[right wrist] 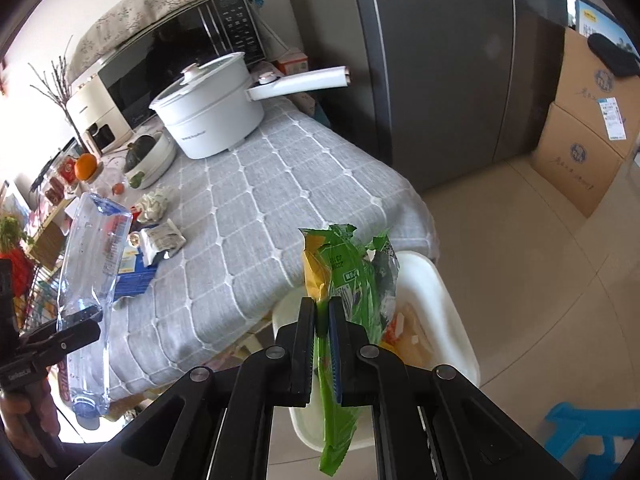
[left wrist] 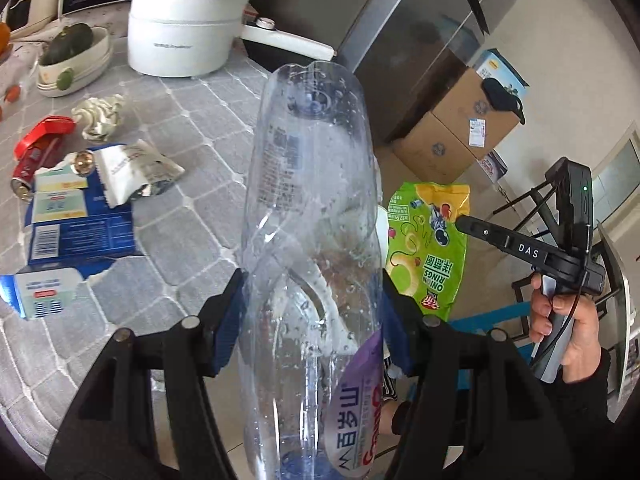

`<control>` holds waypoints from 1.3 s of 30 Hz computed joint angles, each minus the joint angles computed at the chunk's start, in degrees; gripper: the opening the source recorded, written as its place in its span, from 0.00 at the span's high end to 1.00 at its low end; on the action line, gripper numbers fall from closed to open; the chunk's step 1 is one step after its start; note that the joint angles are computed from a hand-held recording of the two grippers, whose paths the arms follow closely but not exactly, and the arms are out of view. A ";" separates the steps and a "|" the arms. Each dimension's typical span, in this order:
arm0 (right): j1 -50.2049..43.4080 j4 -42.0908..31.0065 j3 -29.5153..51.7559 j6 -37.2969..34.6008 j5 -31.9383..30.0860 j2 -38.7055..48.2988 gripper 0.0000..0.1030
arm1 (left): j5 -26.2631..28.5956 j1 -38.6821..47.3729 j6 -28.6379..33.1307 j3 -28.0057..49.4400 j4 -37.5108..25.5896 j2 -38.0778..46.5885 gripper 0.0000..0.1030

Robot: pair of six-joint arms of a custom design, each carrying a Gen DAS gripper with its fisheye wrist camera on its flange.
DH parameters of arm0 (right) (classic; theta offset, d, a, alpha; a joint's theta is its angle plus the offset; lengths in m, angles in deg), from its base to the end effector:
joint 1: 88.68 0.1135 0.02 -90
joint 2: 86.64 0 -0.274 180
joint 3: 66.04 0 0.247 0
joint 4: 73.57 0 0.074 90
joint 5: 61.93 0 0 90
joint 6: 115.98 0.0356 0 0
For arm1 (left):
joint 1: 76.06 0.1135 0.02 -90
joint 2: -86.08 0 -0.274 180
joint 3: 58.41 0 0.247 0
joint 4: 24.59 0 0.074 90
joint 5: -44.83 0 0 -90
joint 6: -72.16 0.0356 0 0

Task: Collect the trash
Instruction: 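Open the right tool over the bin while the left tool drops the bottle in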

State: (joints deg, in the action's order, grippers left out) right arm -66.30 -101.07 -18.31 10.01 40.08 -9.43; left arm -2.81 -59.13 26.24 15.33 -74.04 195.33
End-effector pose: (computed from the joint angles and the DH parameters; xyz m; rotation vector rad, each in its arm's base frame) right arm 0.2189 0.0821 0.1679 0.3791 2.5093 0.1337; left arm 0.3133 0.0703 0.1288 0.6479 2.4960 -0.8032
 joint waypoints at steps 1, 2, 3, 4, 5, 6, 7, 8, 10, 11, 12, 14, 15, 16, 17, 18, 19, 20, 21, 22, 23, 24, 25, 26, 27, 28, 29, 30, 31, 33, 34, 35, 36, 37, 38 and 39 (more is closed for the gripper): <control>-1.03 0.11 -0.81 -0.14 -0.49 -0.24 0.92 | -0.38 -1.39 -0.76 -0.91 1.30 -0.09 0.39; -1.92 0.36 -1.50 -0.37 -0.98 -0.35 0.92 | -0.77 -2.56 -1.58 -1.85 2.63 -0.27 0.39; -2.93 0.65 -2.23 -0.66 -1.65 -0.51 0.90 | -1.16 -3.74 -2.54 -2.78 3.97 -0.51 0.39; -3.75 1.10 -3.00 -0.85 -2.26 -0.88 0.90 | -1.48 -4.75 -3.33 -3.55 4.75 -0.89 0.39; -4.96 1.99 -3.93 -1.37 -3.40 -1.33 0.85 | -1.75 -5.77 -4.14 -4.04 5.73 -0.85 0.39; -6.10 2.08 -4.38 -1.76 -4.58 -1.53 0.73 | -1.94 -6.56 -4.80 -4.36 6.27 -1.05 0.39; -6.82 1.91 -4.81 -1.69 -4.97 -2.03 0.66 | -2.12 -7.31 -5.41 -4.90 7.01 -1.32 0.39; -7.15 1.81 -5.35 -1.46 -4.82 -2.77 0.50 | -2.35 -8.35 -6.40 -5.70 8.17 -1.73 0.39; -7.62 1.02 -5.96 -1.65 -4.40 -4.39 0.42 | -2.62 -9.82 -7.61 -6.80 10.21 -1.82 0.39; -7.64 0.48 -6.11 -1.93 -4.24 -4.97 0.42 | -2.78 -10.75 -8.43 -7.31 11.33 -1.76 0.39; -7.67 -0.07 -6.19 -2.21 -3.97 -5.37 0.40 | -2.93 -11.68 -9.24 -7.86 12.37 -1.67 0.39; -7.52 -1.16 -6.32 -2.35 -3.11 -5.89 0.37 | -3.45 -13.68 -10.75 -8.65 14.21 -1.21 0.39; -7.62 -1.60 -6.45 -2.41 -2.87 -6.12 0.36 | -3.73 -14.76 -11.76 -9.06 15.43 -0.88 0.39; -7.86 -1.88 -6.66 -2.48 -2.88 -6.42 0.36 | -3.95 -15.66 -12.53 -9.45 16.54 -0.43 0.39; -8.25 -2.08 -6.90 -2.60 -3.10 -6.79 0.35 | -4.21 -16.77 -13.51 -9.88 17.85 0.02 0.39; -8.62 -2.14 -7.13 -2.69 -3.29 -7.08 0.35 | -4.43 -17.81 -14.41 -10.21 19.10 0.51 0.39; -9.16 -2.33 -7.46 -2.83 -3.46 -7.67 0.35 | -4.47 -18.80 -15.28 -10.19 20.14 1.18 0.39; -9.58 -2.51 -7.56 -2.86 -3.51 -7.97 0.34 | -4.31 -19.71 -16.26 -10.36 21.42 1.83 0.39; -10.18 -2.69 -7.86 -2.99 -3.64 -8.57 0.33 | -4.09 -20.50 -17.28 -10.46 22.72 2.49 0.39; -10.79 -2.81 -8.14 -3.09 -3.78 -9.07 0.33 | -3.83 -21.23 -18.19 -10.59 24.03 3.11 0.39; -11.58 -2.97 -8.53 -3.29 -4.01 -9.76 0.33 | -3.70 -22.07 -19.13 -10.70 25.54 3.85 0.39; -12.38 -3.19 -8.87 -3.50 -4.22 -10.41 0.32 | -3.59 -22.68 -19.74 -10.79 26.76 4.56 0.39; -13.03 -3.26 -9.04 -3.67 -4.39 -10.70 0.32 | -3.37 -23.22 -20.32 -10.67 27.72 5.34 0.39; -13.83 -3.49 -9.30 -3.90 -4.55 -11.21 0.32 | -2.99 -23.62 -20.82 -10.49 28.61 6.18 0.39; -14.51 -3.66 -9.52 -4.13 -4.67 -11.59 0.32 | -2.73 -23.77 -21.19 -10.50 29.61 6.75 0.38; -15.16 -3.73 -9.66 -4.37 -4.78 -11.77 0.32 | -2.75 -24.10 -21.53 -10.41 30.52 7.30 0.36; -15.76 -3.84 -9.84 -4.58 -4.84 -12.00 0.31 | -2.90 -24.49 -21.76 -10.20 31.07 7.82 0.29; -16.40 -3.95 -10.02 -4.81 -4.94 -12.23 0.31 | -3.73 -24.88 -22.33 -10.23 31.86 8.04 0.21; -17.06 -3.97 -10.10 -5.10 -5.11 -12.26 0.30 | -4.74 -24.93 -22.72 -10.50 32.56 7.96 0.19; -18.24 -3.91 -10.34 -5.52 -5.51 -12.36 0.29 | -6.86 -24.96 -23.05 -10.86 33.04 7.54 0.12; -18.58 -3.79 -10.26 -5.63 -5.65 -12.11 0.29 | -7.86 -24.75 -22.93 -11.09 33.10 7.15 0.09; -18.75 -3.87 -10.29 -5.71 -5.71 -12.22 0.28 | -8.43 -24.27 -22.57 -11.37 33.09 6.58 0.05; -18.76 -3.91 -10.16 -5.71 -5.69 -12.08 0.28 | -8.58 -23.63 -22.07 -11.43 32.88 6.22 0.03; -18.57 -3.92 -9.94 -5.60 -5.61 -11.84 0.28 | -8.68 -22.88 -21.51 -11.27 32.15 5.80 0.03; -18.29 -3.96 -9.73 -5.40 -5.52 -11.74 0.27 | -8.86 -21.85 -20.87 -11.13 31.12 5.20 0.02; -17.82 -4.07 -9.50 -5.10 -5.35 -11.73 0.27 | -8.94 -20.60 -20.19 -10.99 30.16 4.59 0.01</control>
State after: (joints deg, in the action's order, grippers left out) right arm -84.12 -105.14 -27.81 4.92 34.73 -21.16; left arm -11.75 -79.74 6.05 4.34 -43.88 199.92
